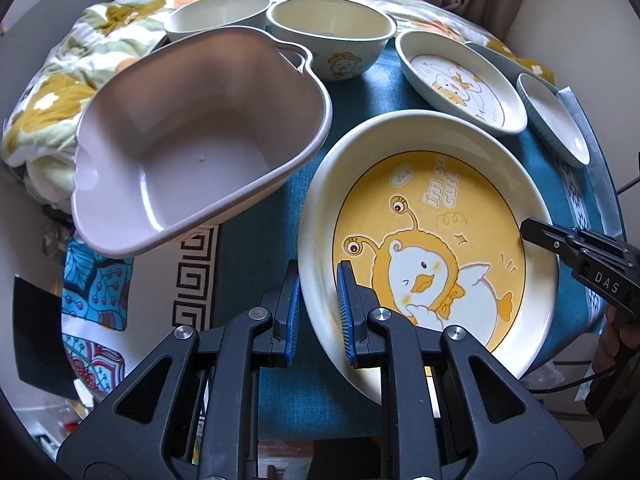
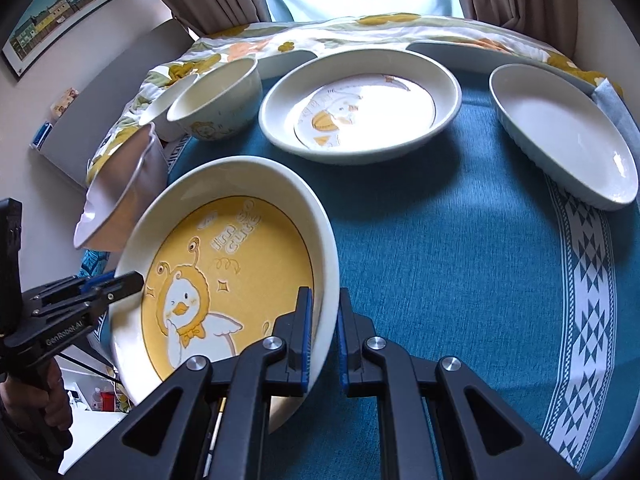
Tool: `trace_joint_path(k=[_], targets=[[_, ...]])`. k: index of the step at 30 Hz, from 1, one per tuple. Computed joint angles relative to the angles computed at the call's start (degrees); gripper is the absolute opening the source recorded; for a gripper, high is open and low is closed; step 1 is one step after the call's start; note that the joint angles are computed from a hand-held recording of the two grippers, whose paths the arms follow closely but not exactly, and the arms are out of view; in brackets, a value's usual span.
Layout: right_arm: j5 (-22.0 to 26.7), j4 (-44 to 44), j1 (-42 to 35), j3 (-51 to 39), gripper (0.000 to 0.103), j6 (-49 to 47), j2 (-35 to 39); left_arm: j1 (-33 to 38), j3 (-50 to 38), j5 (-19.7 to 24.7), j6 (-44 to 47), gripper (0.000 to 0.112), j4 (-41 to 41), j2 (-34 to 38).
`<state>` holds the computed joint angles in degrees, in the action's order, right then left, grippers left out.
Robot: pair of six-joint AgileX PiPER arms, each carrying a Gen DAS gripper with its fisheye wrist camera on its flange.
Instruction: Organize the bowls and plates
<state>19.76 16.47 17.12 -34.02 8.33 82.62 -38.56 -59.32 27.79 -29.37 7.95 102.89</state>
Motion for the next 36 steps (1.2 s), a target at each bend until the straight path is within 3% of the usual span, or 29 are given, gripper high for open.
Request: trace_joint_path(k=[9, 14, 19, 22, 25, 27, 29, 33, 36], targets=[[0.84, -3.41, 0.81, -1.69, 0.01, 4.38, 1.68, -1.05, 0.09, 0.03, -1.52, 0.015, 1.54, 0.46], [0.9, -4.25, 0.98, -1.49, 0.01, 6.43, 1.28, -1.64, 1.12, 0.65, -5.59, 0.021, 5.26, -0.58], [2.96, -7.24, 0.34, -0.15, 0.01, 11.01, -3.73, -4.02, 3.13, 5.17, -11.63, 0.041, 11.82, -5.76], [6.99, -8.82, 0.11, -0.21, 0.01, 13.2, -8.13, -5.35, 2.81, 8.5, -11.27, 0.06, 11.39, -9.88], [12.25, -16.83, 2.01, -1.55, 0.011, 20.79, -12.71, -7.13, 0.89, 10.17, -10.75, 0.083, 10.81, -14.3], [17.33, -24.67, 4.44, -3.56, 0.03, 27.15, -15.48, -8.81, -2.0, 10.55, -9.96, 0.097, 10.64, -15.61], [21.57, -27.36, 4.87, -5.23, 0.101, 28.63, -18.66, -10.6, -5.86, 10.11, -7.53, 0.099, 9.51, -15.65], [28.57, -30.89, 2.72, -7.52, 0.103, 29.92, -25.45, -12.41, -15.08, 8.8, -0.58, 0.1, 4.39, -11.95], [33.06, -29.13, -3.41, -10.27, 0.103, 25.11, -29.15, -12.23, -26.92, 11.09, 7.53, 0.101, -4.01, -5.37]])
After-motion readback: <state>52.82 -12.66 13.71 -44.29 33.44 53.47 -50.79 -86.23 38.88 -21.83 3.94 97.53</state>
